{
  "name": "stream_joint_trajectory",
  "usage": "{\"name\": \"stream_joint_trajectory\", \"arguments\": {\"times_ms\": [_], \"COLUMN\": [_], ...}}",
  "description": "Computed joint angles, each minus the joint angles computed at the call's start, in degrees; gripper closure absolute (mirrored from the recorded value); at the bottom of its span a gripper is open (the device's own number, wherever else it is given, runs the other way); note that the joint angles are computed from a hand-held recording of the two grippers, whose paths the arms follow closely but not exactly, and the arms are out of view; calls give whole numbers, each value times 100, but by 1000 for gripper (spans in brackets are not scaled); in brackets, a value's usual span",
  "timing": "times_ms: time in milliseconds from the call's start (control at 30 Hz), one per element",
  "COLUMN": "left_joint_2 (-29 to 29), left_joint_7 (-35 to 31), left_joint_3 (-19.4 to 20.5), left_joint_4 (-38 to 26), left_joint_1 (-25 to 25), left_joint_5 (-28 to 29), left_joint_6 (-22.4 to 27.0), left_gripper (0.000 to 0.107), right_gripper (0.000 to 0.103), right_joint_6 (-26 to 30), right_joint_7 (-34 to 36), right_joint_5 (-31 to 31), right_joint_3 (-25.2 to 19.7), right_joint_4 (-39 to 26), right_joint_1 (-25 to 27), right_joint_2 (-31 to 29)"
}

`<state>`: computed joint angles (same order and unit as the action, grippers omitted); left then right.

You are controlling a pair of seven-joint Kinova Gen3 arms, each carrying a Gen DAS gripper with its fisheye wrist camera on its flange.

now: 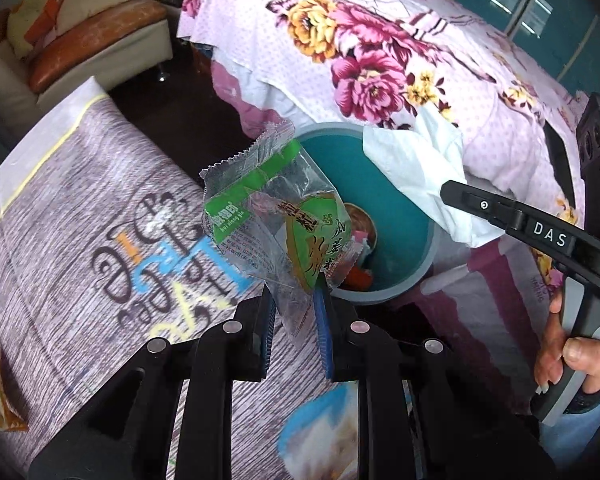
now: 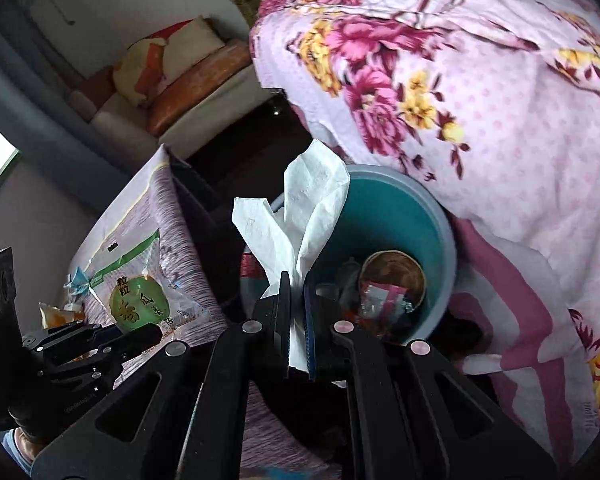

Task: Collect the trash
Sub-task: 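Carry the green-labelled bag and white tissue over the teal bin, then open both grippers to drop the bag and tissue into the bin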

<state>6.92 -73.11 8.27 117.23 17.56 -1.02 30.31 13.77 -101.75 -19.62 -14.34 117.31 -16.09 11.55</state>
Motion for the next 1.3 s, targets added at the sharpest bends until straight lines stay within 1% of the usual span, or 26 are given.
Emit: {"name": "stream_joint_trajectory", "arguments": {"times_ms": [200,333,433,467,500,533,567,600,633,667,733,800,833,900,933,967,1033,1100,1200,1267,1300], "left_joint_2": [371,614,771,817,863,891,917,939,940,938,918,896,867,793,741,707,662,633,575,538,505], "left_joint_7": [-48,-98,-65,-42,18,65,80,110,191,264,362,382,474,652,686,708,673,606,569,510,435], "left_joint_3": [43,47,12,-6,-39,-64,-72,-88,-132,-166,-197,-192,-233,-286,-282,-270,-214,-166,-146,-122,-97], "left_joint_4": [-252,-435,-560,-595,-624,-629,-636,-637,-618,-605,-569,-561,-541,-460,-397,-356,-285,-214,-99,-33,14], "left_joint_1": [97,180,250,269,303,324,321,326,373,414,440,416,464,533,522,497,392,284,190,110,41], "left_joint_5": [46,64,44,38,12,-6,-1,-10,-70,-131,-206,-228,-310,-461,-488,-492,-408,-287,-173,-68,28], "left_joint_6": [21,81,135,153,161,142,139,128,94,70,38,74,86,28,-8,-16,-20,-27,-56,-64,-81], "left_gripper": [88,88,86,80,76,70,60,55,47,43,41,33,27,23,21,20,17,16,16,16,16], "right_gripper": [97,95,94,94,94,94,94,94,94,94,94,94,94,86,60,38,36,31,29,26,26], "right_joint_6": [40,57,72,78,81,93,80,81,79,82,97,124,134,186,182,85,148,201,378,463,528], "right_joint_7": [316,457,429,421,395,366,363,361,358,338,358,384,385,394,347,216,40,-176,-376,-445,-550], "right_joint_5": [-289,-410,-419,-428,-414,-389,-390,-388,-379,-357,-362,-367,-371,-410,-388,-300,-141,-49,80,134,230], "right_joint_3": [-174,-207,-157,-151,-120,-82,-90,-88,-86,-66,-91,-112,-119,-147,-103,26,162,250,300,304,378], "right_joint_4": [29,7,-25,-22,-21,-21,-2,3,5,7,6,-21,-35,-84,-90,-43,-89,-138,-267,-322,-354], "right_joint_1": [363,510,498,514,503,493,503,522,530,518,563,605,607,637,585,427,265,134,36,23,-68], "right_joint_2": [129,267,334,341,351,358,356,365,374,380,410,440,452,490,493,443,452,478,533,549,540]}}
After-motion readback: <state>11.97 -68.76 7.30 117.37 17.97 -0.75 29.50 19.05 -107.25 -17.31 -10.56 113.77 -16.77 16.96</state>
